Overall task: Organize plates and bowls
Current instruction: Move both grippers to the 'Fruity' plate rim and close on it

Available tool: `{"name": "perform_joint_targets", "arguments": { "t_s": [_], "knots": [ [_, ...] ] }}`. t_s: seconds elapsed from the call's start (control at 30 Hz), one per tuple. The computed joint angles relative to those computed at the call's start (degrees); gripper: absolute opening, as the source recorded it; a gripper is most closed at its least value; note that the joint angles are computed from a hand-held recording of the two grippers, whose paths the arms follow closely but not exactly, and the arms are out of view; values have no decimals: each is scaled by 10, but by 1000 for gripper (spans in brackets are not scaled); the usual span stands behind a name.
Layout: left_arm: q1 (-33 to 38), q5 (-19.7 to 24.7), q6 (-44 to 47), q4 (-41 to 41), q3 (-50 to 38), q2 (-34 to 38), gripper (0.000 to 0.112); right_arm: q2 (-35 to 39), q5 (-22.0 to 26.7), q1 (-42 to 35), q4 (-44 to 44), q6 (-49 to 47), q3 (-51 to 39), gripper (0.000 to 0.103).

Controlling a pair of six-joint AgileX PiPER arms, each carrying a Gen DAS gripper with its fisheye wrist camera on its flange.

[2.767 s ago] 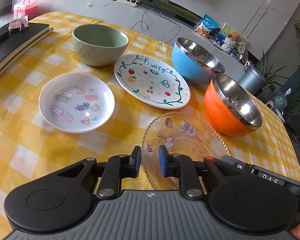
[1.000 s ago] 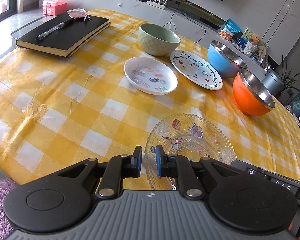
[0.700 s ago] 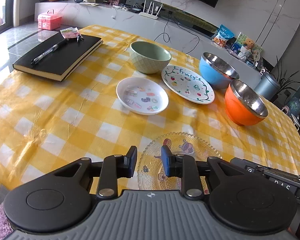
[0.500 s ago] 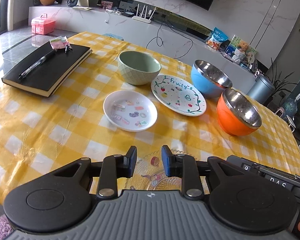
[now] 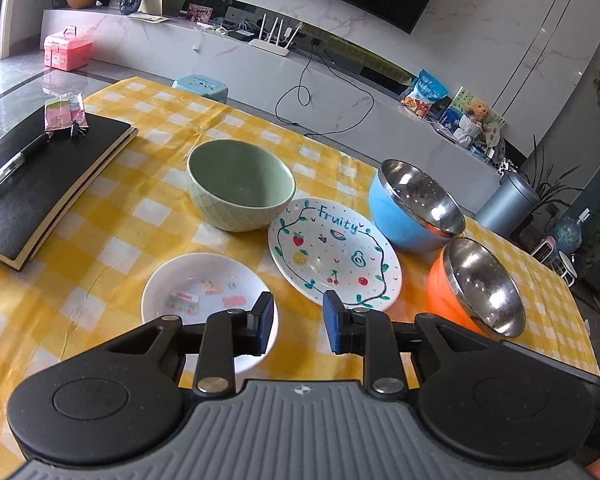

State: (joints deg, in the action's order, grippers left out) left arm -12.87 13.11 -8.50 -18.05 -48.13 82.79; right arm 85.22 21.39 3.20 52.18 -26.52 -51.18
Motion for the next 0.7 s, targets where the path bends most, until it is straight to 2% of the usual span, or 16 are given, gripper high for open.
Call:
{"name": "perform_joint_targets", "arguments": {
  "t_s": [0.1, 0.17, 0.27, 0.37, 0.47, 0.57, 0.6, 0.67, 0.7],
  "knots": [
    [23, -5, 128, -139, -22, 40, 30, 33, -15, 4, 23, 6, -19, 30],
    [30, -7, 176, -188, -39, 67, 30, 54, -26, 9, 43, 4, -28, 29],
    [30, -13, 185, -186, -64, 101, 30, 85, -33, 8, 115, -50, -40, 30],
    [35, -8, 168, -170, -90, 133, 30, 114, -38, 12, 137, -60, -56, 30],
    [41, -6, 191, -191, -107, 154, 30, 137, -41, 14, 140, -52, -72, 29],
    [45, 2, 204, -200, -121, 171, 30, 144, -45, 13, 200, -109, -72, 29],
    [45, 4, 199, -194, -125, 176, 30, 146, -47, 14, 210, -120, -72, 27],
    [48, 10, 200, -198, -132, 184, 30, 150, -50, 18, 206, -113, -73, 13],
    [49, 9, 212, -212, -130, 185, 30, 152, -48, 18, 204, -109, -75, 12]
  ]
}}
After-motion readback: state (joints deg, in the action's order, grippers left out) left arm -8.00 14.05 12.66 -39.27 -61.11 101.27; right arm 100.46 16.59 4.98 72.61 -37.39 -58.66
